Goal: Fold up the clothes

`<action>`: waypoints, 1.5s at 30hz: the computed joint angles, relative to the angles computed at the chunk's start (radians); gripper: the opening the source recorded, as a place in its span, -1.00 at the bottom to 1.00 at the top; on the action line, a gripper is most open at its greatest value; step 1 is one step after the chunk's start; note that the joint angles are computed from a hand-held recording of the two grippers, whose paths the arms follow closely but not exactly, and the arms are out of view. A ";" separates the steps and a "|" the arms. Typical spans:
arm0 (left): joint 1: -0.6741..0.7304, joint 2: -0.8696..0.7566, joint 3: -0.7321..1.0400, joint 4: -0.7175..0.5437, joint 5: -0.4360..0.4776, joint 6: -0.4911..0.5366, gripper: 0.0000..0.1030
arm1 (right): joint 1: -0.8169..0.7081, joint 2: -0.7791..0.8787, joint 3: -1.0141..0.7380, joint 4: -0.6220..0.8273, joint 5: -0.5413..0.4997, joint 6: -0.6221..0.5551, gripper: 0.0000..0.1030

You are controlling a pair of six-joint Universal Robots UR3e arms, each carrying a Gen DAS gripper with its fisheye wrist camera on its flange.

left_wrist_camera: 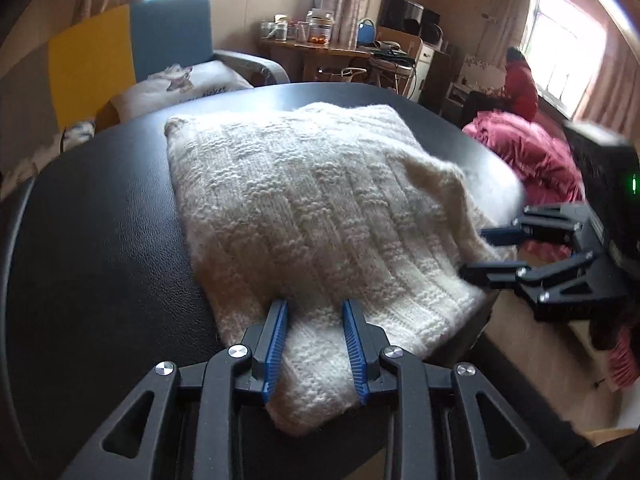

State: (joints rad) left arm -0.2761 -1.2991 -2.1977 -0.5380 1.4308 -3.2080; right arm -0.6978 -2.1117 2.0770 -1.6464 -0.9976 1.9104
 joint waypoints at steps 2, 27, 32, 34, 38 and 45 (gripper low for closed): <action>-0.010 0.038 -0.018 0.021 -0.004 0.034 -0.45 | -0.034 -0.027 -0.030 0.076 0.023 -0.032 -0.12; 0.152 0.194 -0.118 -0.111 -0.246 0.141 -0.45 | -0.040 0.029 -0.207 0.323 0.119 -0.190 -0.16; 0.147 0.166 -0.131 -0.089 -0.241 0.138 -0.45 | 0.058 0.137 -0.151 0.156 -0.012 -0.087 -0.16; 0.177 0.187 -0.124 -0.116 -0.272 0.136 -0.45 | 0.030 0.162 -0.176 0.185 0.002 -0.074 -0.16; 0.213 0.220 -0.109 -0.131 -0.318 0.141 -0.45 | 0.016 0.163 -0.256 0.266 -0.004 -0.094 -0.16; 0.144 0.100 -0.066 -0.114 -0.260 0.145 -0.45 | 0.076 0.270 -0.403 0.163 0.221 0.091 -0.12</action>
State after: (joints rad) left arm -0.1325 -1.1991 -2.2641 -0.6523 1.1708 -3.0632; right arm -0.6217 -1.8413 1.6738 -1.4832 -0.7763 2.0012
